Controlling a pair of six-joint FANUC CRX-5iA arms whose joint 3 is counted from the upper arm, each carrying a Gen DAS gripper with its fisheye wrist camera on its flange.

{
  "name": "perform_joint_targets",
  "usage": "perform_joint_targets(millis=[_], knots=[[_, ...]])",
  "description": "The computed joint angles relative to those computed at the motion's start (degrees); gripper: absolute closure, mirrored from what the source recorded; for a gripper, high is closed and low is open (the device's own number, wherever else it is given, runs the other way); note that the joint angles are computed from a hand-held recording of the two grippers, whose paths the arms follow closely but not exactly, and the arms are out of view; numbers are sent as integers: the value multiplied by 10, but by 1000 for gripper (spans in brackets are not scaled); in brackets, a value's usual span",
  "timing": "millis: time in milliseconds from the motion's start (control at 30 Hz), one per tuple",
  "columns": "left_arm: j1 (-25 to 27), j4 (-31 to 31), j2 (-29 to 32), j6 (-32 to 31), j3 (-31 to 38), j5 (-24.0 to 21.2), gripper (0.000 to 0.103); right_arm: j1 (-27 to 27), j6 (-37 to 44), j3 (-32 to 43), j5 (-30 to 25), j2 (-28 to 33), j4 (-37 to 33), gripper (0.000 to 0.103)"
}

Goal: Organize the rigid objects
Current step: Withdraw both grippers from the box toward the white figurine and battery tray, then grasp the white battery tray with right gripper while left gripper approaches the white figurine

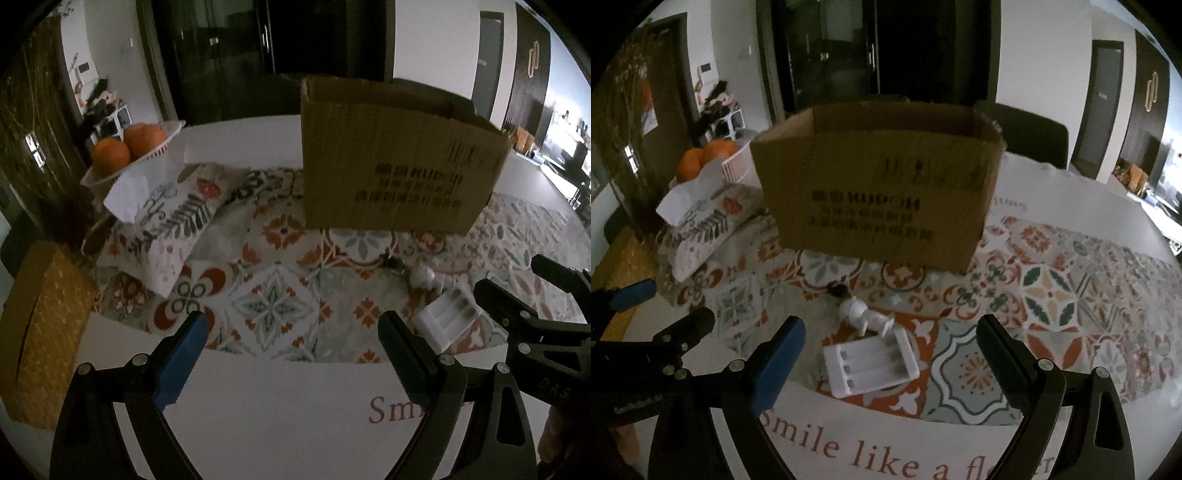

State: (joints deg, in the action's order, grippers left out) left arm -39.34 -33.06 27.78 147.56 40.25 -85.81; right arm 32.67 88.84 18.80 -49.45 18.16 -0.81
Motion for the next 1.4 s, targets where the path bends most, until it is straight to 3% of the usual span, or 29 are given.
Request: perform_joint_targets(millis=[500,900,1100,1233,1400], knots=[[20,42,16,-1,-19,-13,9,-1,47,47,-74,57,-28,9],[33,58,19,0,-36,-6,9,9,62,73,-96,93,-21,9],[37,62,14,-6,-49,16,9,10,53,72,-87,99,-29,9],[37,62,13,-15,-55,33,9,7,49,61,-75,93,-34,19],[38,65,14,-23,-55,48,9,7,36,44,-60,83,-28,20]])
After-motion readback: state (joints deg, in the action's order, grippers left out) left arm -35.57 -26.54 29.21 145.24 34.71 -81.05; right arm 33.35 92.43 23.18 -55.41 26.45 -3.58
